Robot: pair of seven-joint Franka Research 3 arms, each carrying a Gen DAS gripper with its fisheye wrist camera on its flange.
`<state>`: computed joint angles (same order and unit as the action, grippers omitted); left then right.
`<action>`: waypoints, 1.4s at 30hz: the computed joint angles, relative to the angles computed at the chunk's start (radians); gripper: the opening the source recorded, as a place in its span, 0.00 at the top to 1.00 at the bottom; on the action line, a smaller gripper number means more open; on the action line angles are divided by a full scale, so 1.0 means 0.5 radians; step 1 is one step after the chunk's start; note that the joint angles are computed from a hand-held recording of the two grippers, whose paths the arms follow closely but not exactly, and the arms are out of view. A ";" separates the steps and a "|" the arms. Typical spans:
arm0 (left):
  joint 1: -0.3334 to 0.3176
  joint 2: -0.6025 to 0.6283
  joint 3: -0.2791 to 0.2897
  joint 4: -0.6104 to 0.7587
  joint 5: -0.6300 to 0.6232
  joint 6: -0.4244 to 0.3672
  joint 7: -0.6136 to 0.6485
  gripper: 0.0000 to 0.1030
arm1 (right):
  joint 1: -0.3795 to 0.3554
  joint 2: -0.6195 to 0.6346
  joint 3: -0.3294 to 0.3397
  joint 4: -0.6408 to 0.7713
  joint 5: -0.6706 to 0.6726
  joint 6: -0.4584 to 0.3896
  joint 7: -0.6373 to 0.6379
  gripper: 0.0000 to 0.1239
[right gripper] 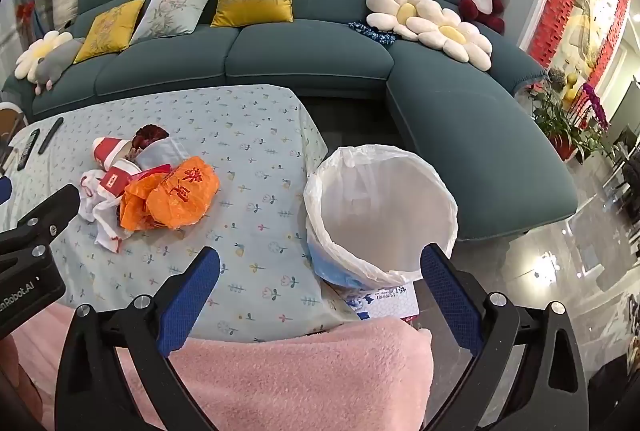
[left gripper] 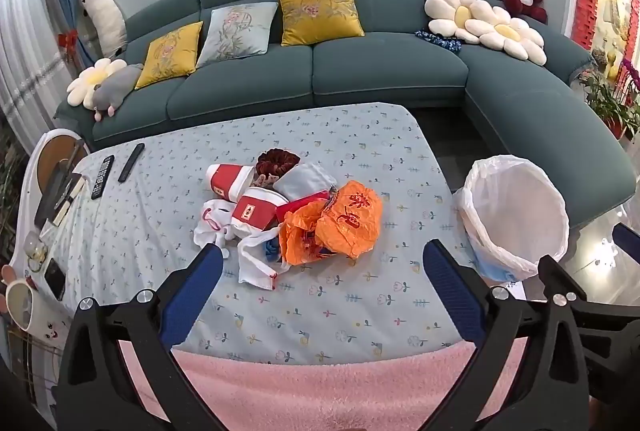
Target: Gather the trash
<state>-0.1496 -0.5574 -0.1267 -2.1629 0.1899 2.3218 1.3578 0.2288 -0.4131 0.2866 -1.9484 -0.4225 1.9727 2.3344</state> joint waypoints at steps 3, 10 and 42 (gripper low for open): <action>0.003 -0.004 -0.003 -0.008 0.003 0.016 -0.007 0.07 | 0.001 0.006 0.003 0.009 -0.003 -0.012 0.003 0.22; -0.003 -0.018 0.011 -0.021 -0.018 0.007 -0.001 0.07 | 0.011 0.013 0.000 0.014 -0.011 -0.009 0.006 0.22; 0.005 -0.029 0.026 -0.031 -0.047 0.011 0.017 0.07 | 0.046 0.046 0.018 0.068 -0.053 -0.007 0.036 0.22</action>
<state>-0.1471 -0.5718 -0.1139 -2.1782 0.1662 2.3273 1.3663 0.2520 -0.3902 0.2955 -1.9142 -0.4491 1.9694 2.3524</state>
